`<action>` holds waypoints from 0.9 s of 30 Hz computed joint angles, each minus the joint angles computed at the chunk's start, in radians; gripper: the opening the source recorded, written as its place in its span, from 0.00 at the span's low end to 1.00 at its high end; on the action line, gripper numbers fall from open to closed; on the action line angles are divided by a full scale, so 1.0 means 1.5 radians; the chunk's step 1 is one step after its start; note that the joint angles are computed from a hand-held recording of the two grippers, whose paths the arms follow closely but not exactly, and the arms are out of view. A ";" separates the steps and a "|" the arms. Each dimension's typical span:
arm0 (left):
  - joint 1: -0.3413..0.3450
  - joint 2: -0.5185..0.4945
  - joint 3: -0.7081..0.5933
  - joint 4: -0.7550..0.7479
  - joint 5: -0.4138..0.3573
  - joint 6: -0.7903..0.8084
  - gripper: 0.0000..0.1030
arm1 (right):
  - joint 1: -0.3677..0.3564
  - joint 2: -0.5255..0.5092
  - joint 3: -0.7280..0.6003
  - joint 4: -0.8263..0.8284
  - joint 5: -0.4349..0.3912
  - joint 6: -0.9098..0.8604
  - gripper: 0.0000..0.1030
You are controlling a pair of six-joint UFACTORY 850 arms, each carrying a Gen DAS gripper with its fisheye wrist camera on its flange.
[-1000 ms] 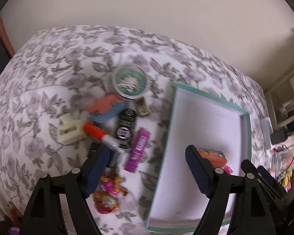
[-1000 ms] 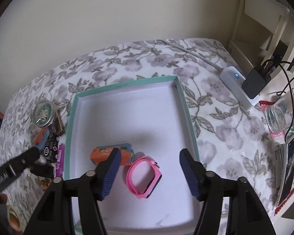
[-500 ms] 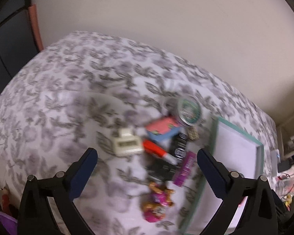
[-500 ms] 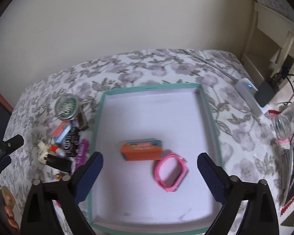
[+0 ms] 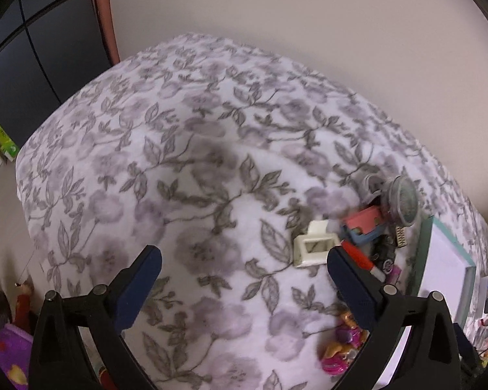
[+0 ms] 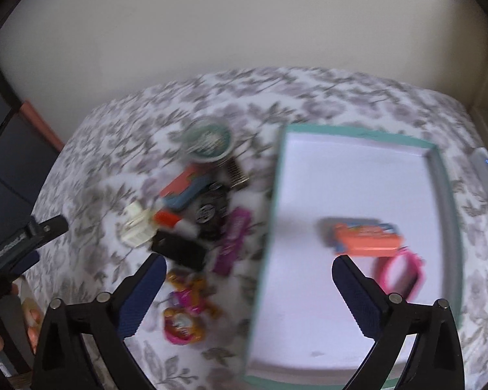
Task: Organize rigid objects
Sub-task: 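Withdraw both tools from the box back toward the pile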
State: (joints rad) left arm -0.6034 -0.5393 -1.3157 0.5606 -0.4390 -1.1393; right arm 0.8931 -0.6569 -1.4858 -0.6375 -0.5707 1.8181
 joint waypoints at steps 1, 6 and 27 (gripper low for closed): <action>0.001 -0.004 -0.003 -0.018 -0.004 0.019 0.99 | 0.000 -0.010 -0.012 0.015 0.005 -0.021 1.00; 0.000 -0.030 -0.022 -0.096 -0.034 0.117 0.99 | 0.003 -0.059 -0.073 0.094 -0.001 -0.130 1.00; 0.013 -0.066 -0.049 -0.208 -0.072 0.208 0.98 | 0.010 -0.152 -0.180 0.279 -0.023 -0.361 0.88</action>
